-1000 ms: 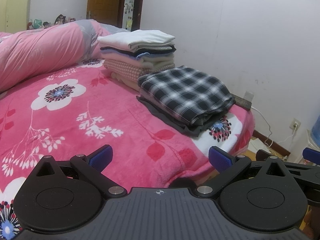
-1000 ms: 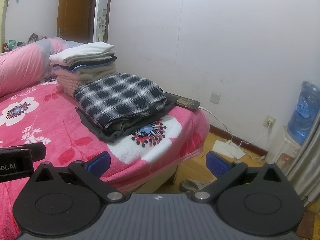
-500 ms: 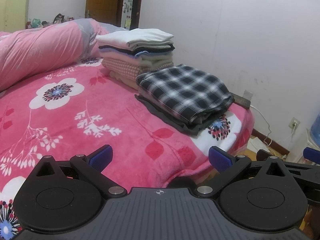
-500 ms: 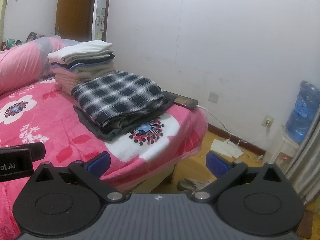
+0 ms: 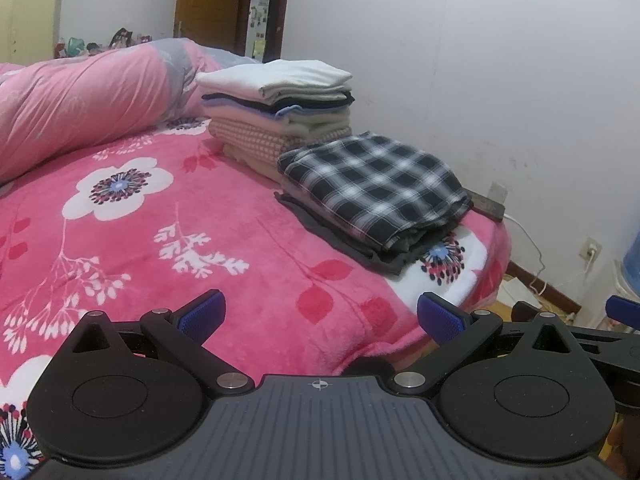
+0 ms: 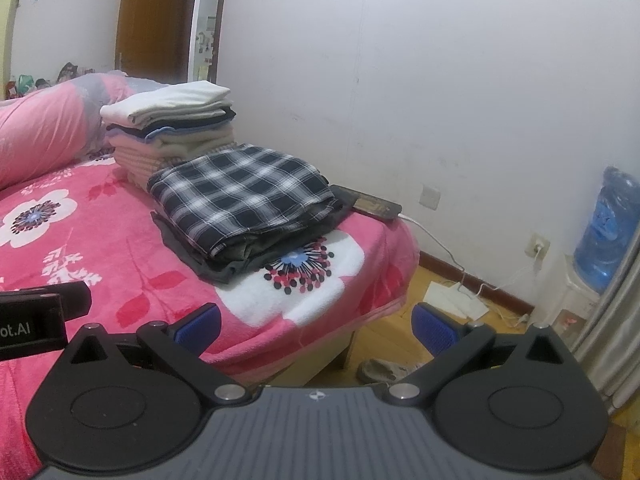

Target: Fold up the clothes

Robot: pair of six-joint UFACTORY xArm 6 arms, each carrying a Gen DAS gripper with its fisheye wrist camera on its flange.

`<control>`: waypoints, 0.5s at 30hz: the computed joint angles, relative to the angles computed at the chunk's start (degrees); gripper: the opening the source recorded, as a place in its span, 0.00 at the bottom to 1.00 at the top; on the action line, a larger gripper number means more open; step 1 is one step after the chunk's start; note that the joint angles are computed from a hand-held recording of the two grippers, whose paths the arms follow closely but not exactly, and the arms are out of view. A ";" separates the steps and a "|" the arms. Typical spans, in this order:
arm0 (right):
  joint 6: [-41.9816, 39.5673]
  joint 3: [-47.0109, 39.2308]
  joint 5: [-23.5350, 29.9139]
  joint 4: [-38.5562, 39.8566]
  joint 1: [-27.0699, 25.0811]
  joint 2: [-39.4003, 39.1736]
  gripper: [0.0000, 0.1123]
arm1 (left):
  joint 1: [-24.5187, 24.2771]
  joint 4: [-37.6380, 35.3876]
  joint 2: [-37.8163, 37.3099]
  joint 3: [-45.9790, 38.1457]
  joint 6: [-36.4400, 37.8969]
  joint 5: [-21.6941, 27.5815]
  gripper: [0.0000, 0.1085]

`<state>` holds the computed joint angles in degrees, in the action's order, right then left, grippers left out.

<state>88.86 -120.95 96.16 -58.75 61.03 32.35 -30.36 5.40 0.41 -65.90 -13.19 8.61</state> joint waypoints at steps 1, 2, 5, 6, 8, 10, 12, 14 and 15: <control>-0.11 -0.25 0.06 0.02 0.00 0.17 0.92 | 0.08 0.26 0.01 0.03 -0.26 -0.04 0.95; -0.23 -0.55 0.17 0.03 0.01 0.36 0.92 | 0.10 0.13 0.01 0.02 -0.12 -0.02 0.95; -0.48 -1.05 0.18 0.05 0.01 0.68 0.92 | 0.19 -0.16 0.04 0.01 0.27 0.00 0.95; -0.53 -1.18 0.18 0.01 0.02 0.77 0.92 | 0.23 0.03 0.06 0.01 0.16 0.00 0.95; -0.66 -1.51 0.21 -0.05 0.05 1.00 0.92 | 0.29 0.17 0.07 0.01 0.06 0.01 0.95; -0.82 -1.86 0.23 -0.07 0.05 1.26 0.92 | 0.37 0.28 0.03 0.05 -0.14 0.00 0.95; -0.99 -2.15 0.17 -0.02 0.00 1.45 0.92 | 0.45 0.30 0.02 0.03 -0.19 0.00 0.95; -1.14 -2.39 0.16 0.05 0.00 1.63 0.92 | 0.48 0.26 0.00 0.12 -0.22 -0.17 0.95; -1.18 -2.50 0.20 0.07 0.03 1.71 0.92 | 0.50 0.22 -0.01 0.15 -0.19 -0.17 0.95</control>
